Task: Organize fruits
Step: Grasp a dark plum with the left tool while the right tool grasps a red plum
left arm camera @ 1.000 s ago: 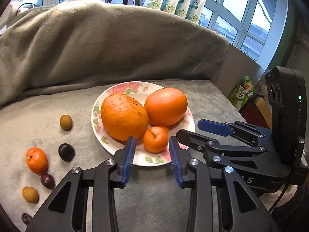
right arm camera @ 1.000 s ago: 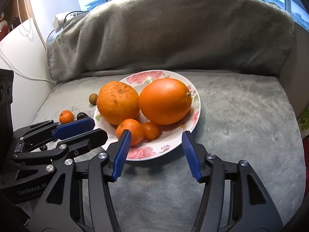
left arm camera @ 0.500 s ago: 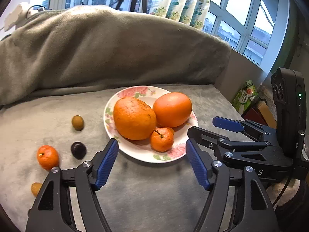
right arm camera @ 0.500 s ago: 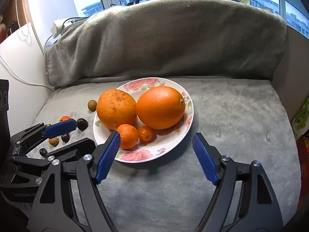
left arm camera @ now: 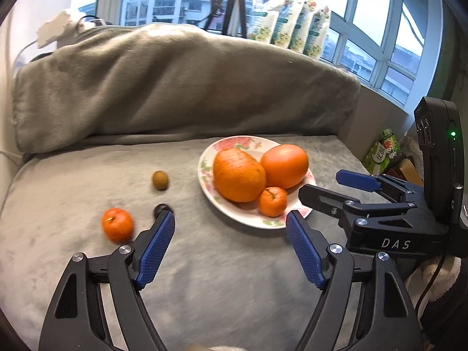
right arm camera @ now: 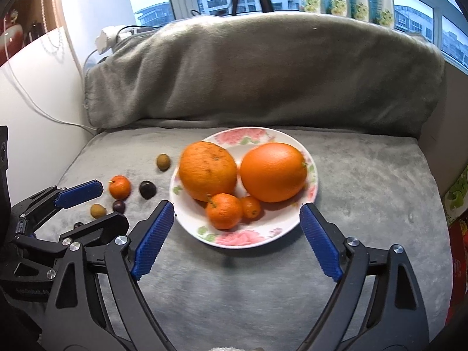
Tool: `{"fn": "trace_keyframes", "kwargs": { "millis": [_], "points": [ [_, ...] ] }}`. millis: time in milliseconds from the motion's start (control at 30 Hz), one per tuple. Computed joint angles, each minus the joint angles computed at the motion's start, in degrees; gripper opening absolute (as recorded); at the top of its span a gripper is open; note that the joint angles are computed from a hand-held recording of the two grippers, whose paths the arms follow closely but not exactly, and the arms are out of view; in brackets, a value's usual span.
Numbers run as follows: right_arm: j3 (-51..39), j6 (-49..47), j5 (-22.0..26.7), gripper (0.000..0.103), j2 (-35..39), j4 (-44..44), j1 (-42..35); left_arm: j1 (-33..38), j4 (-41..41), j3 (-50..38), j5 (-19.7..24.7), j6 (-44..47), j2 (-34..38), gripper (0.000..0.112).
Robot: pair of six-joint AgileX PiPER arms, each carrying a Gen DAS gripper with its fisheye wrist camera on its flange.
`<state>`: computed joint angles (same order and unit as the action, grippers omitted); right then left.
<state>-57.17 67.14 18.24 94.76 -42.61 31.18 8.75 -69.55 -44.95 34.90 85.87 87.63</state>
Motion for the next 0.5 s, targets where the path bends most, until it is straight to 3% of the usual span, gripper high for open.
{"fn": "trace_keyframes", "kwargs": {
  "millis": [367, 500],
  "points": [
    [-5.62, -7.13, -1.22, 0.090, 3.73, 5.94, 4.04, 14.17, 2.32, 1.90, 3.32, 4.18, 0.05, 0.079],
    [-9.03, -12.19, -1.58, 0.090, 6.67, 10.24, 5.45, 18.60, 2.83, 2.12, 2.71, 5.90, 1.79, 0.079]
  ]
}}
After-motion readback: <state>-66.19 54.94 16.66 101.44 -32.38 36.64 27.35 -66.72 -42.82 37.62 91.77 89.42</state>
